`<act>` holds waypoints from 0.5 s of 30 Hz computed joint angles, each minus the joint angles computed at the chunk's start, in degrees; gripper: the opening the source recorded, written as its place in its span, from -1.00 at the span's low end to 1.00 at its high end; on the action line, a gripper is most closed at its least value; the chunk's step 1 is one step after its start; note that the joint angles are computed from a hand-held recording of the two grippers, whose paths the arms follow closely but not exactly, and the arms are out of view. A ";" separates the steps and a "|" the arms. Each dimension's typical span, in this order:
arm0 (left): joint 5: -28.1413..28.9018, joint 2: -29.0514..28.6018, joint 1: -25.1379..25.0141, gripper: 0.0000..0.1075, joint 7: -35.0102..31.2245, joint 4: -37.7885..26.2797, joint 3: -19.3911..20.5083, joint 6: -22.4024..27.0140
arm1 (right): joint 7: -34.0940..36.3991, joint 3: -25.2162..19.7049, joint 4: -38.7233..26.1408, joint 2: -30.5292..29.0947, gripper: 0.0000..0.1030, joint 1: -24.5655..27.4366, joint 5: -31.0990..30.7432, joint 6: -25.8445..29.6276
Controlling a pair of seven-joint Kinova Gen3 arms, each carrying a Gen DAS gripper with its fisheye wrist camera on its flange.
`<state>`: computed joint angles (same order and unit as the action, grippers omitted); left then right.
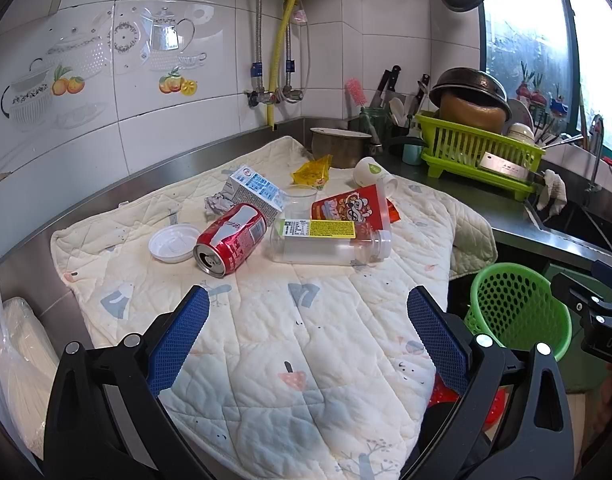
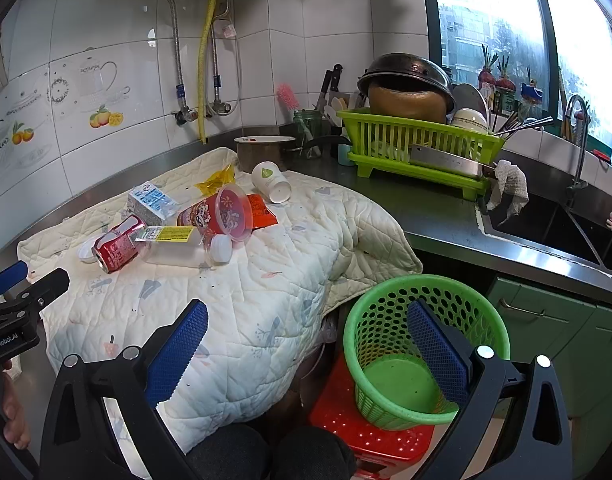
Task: Collect trash
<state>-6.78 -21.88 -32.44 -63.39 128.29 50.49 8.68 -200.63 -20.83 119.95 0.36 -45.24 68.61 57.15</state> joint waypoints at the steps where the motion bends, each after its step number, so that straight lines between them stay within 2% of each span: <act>1: 0.02 0.01 0.01 0.82 -0.04 0.00 -0.03 -0.01 | 0.11 -0.01 -0.05 -0.03 0.88 -0.01 0.00 0.07; 15: 0.20 -0.01 -0.66 0.82 -0.26 -0.24 0.37 0.00 | -0.44 0.05 -0.06 0.46 0.88 -0.56 0.43 0.74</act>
